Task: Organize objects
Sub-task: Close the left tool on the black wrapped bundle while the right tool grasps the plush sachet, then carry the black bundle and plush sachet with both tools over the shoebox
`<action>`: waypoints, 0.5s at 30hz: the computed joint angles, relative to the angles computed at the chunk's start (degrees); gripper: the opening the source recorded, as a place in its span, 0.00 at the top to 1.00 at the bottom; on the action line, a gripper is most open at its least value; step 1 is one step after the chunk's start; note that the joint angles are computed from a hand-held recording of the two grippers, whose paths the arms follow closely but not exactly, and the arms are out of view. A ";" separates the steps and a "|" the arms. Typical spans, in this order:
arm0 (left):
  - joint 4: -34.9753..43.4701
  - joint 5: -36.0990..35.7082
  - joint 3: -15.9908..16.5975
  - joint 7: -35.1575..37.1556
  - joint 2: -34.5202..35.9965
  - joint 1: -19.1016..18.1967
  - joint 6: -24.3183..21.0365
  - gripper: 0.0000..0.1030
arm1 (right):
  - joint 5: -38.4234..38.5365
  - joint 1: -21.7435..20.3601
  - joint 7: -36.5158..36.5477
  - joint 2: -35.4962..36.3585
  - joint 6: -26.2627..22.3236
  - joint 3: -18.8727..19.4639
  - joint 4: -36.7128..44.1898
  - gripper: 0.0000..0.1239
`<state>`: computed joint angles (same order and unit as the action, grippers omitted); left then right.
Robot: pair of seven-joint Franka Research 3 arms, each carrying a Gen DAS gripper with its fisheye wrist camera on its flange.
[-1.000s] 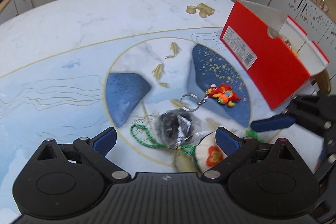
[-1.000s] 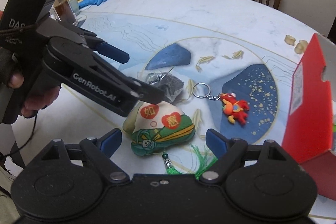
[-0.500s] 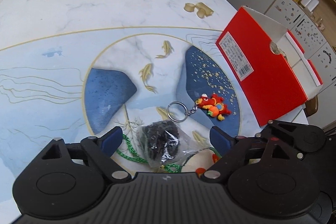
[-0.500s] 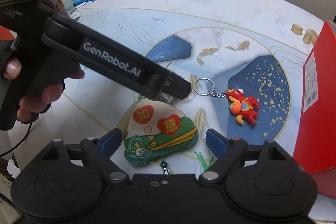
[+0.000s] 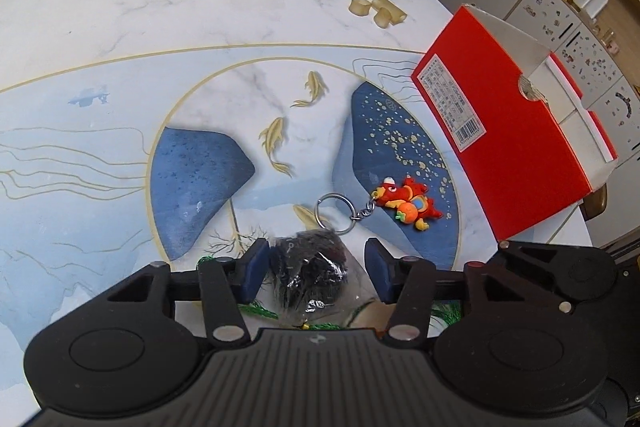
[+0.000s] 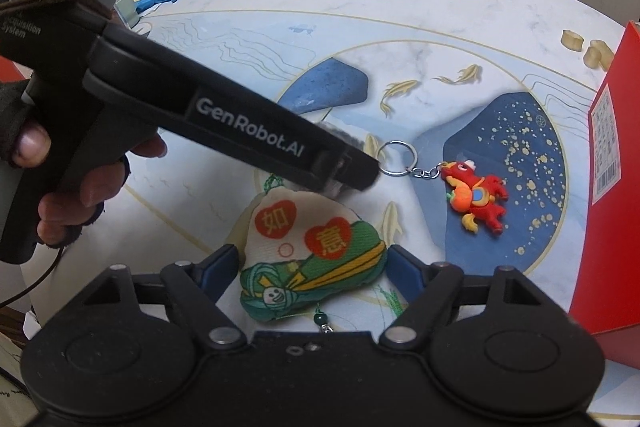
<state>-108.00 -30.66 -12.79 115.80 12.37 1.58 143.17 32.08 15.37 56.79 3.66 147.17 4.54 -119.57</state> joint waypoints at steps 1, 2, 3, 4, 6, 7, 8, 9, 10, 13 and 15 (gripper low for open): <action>0.05 0.16 0.08 -0.22 0.04 0.00 -0.01 0.54 | -0.02 -0.01 0.17 -0.09 -0.02 -0.03 -0.06 0.40; 0.06 0.26 0.12 -0.40 0.06 0.00 0.06 0.57 | -0.19 -0.02 0.54 -0.11 -0.12 -0.09 -0.03 0.41; 0.06 0.33 0.15 -0.61 0.08 0.01 0.10 0.58 | -0.50 0.00 1.00 -0.21 -0.04 -0.12 -0.12 0.42; -0.02 0.35 0.15 -0.72 0.04 0.04 0.18 0.59 | -0.97 0.05 1.46 -0.32 0.12 -0.15 -0.22 0.42; -0.31 0.69 0.18 -0.94 -0.15 -0.02 0.48 0.60 | -1.31 0.09 1.83 -0.70 0.37 -0.16 -0.54 0.43; -0.42 0.93 0.23 -1.17 -0.22 -0.07 0.59 0.60 | -1.28 0.08 1.83 -0.93 0.36 -0.17 -0.66 0.44; -0.42 0.92 0.28 -1.56 -0.24 -0.04 0.57 0.60 | -1.62 0.11 2.16 -1.22 0.48 -0.21 -0.84 0.44; -0.35 0.79 0.35 -2.09 -0.21 0.02 0.47 0.60 | -2.69 0.18 3.04 -1.59 0.59 -0.28 -1.08 0.44; -0.29 0.61 0.40 -2.50 -0.14 0.12 0.47 0.60 | -3.95 0.24 4.17 -1.79 0.69 -0.36 -1.18 0.44; -0.30 0.16 0.45 -3.16 -0.28 0.42 0.32 0.62 | -4.85 0.05 5.78 -3.62 0.07 -0.68 -2.34 0.44; -0.43 -0.69 0.40 -2.92 -0.63 0.70 0.28 0.62 | -5.35 -0.20 6.83 -5.16 -0.23 -0.99 -3.43 0.44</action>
